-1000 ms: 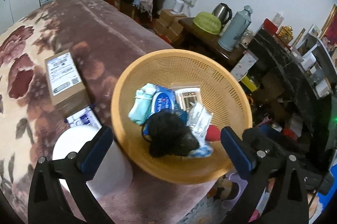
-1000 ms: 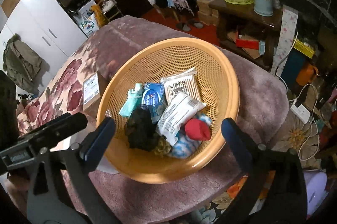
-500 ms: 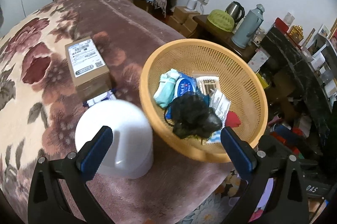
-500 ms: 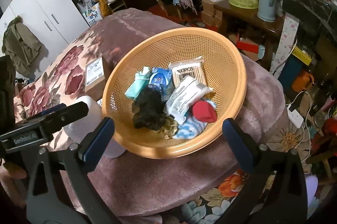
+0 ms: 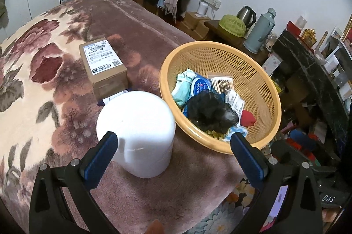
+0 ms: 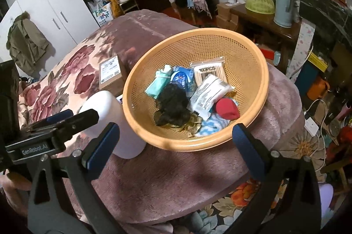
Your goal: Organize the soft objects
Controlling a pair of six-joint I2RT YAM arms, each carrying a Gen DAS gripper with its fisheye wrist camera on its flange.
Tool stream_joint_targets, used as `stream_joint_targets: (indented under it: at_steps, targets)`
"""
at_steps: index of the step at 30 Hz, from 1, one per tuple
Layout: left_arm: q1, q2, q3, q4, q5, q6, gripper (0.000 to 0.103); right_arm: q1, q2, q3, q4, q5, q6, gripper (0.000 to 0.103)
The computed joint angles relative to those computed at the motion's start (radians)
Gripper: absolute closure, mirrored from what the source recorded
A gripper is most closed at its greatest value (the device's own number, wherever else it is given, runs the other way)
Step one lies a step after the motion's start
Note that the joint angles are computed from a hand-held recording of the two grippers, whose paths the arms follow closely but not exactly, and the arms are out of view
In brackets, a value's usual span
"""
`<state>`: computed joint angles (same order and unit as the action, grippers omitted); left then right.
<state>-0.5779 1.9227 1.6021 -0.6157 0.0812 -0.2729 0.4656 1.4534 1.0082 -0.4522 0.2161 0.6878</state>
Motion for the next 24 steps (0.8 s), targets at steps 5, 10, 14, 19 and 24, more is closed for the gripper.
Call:
stream_joint_targets:
  at_steps: [5, 10, 14, 19, 24]
  targets:
    - [0.007, -0.028, -0.041, 0.017, -0.013, 0.004, 0.001, 0.038, 0.008, 0.003, -0.003, 0.025, 0.016, 0.0]
    - [0.011, -0.057, -0.079, 0.023, -0.034, -0.003, 0.001, 0.054, 0.007, -0.003, -0.001, 0.036, 0.028, 0.0]
    - [0.012, -0.09, -0.13, 0.047, -0.045, 0.01, 0.001, 0.079, 0.002, -0.015, 0.0, 0.047, 0.047, 0.0]
    - [0.02, -0.137, -0.201, 0.076, -0.054, 0.006, 0.001, 0.109, 0.002, -0.021, 0.001, 0.057, 0.062, 0.0]
    - [0.018, -0.215, -0.313, 0.15, -0.125, -0.016, 0.001, 0.136, 0.008, -0.017, 0.0, 0.065, 0.075, 0.0]
